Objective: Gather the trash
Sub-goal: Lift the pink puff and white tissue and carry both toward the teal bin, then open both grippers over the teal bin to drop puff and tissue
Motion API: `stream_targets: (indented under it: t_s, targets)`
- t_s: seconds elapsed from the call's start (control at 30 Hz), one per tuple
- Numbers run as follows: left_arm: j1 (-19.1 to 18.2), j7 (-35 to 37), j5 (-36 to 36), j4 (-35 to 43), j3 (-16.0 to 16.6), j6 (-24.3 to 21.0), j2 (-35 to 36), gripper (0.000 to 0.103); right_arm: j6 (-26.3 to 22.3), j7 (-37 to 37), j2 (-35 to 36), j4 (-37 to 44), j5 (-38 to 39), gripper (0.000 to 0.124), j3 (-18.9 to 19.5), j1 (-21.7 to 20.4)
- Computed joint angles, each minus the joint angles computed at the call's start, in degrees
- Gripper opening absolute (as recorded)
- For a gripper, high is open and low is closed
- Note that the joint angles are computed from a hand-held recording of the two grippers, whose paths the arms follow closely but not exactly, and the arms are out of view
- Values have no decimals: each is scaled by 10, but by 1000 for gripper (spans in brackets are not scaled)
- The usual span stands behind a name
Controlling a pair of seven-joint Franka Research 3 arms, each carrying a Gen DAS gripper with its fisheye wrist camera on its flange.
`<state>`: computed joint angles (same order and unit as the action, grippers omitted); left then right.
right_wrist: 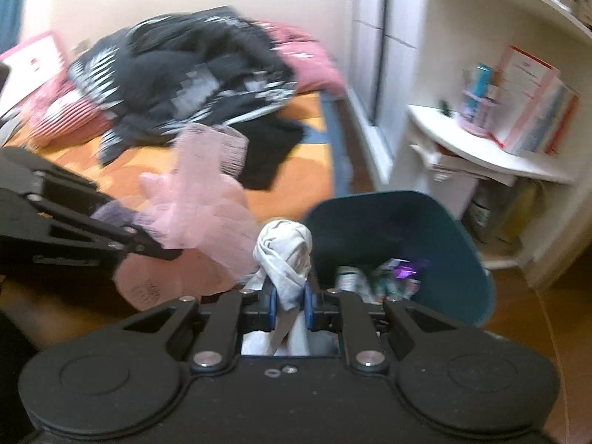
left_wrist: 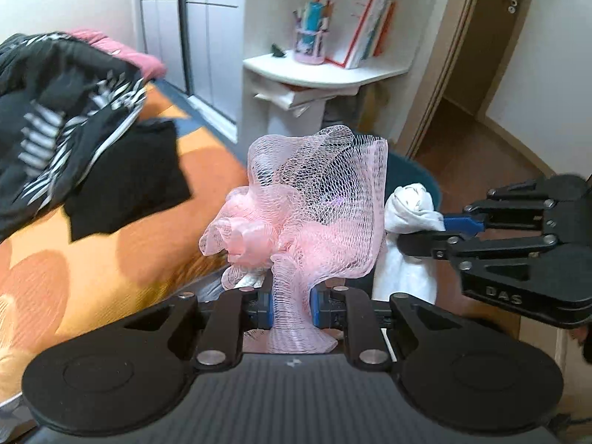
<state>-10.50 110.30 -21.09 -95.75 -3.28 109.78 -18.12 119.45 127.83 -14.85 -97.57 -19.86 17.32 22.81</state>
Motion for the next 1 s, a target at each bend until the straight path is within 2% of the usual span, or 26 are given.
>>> stream_targets:
  t_s: [0.2, 0.4, 0.57, 0.73, 0.93, 1.0]
  targets:
    - [-18, -52, 12, 73, -44, 2, 72, 16, -6, 22, -35, -52, -49, 14, -8, -39]
    - [-31, -102, 50, 125, -81, 6, 148, 17, 12, 44, -38, -87, -58, 14, -18, -68]
    - [-42, -133, 89, 176, -102, -6, 210, 17, 20, 35, -27, -99, -44, 15, -32, -76]
    - [-52, -149, 125, 209, -114, -34, 258, 17, 28, 31, -22, -115, -15, 17, -43, -76]
    - [-53, -155, 135, 207, -119, -45, 275, 17, 33, 32, -20, -126, 0, 23, -45, -76]
    - [-54, -153, 138, 208, -120, -51, 278, 21, 30, 30, -18, -126, 6, 25, -46, -75]
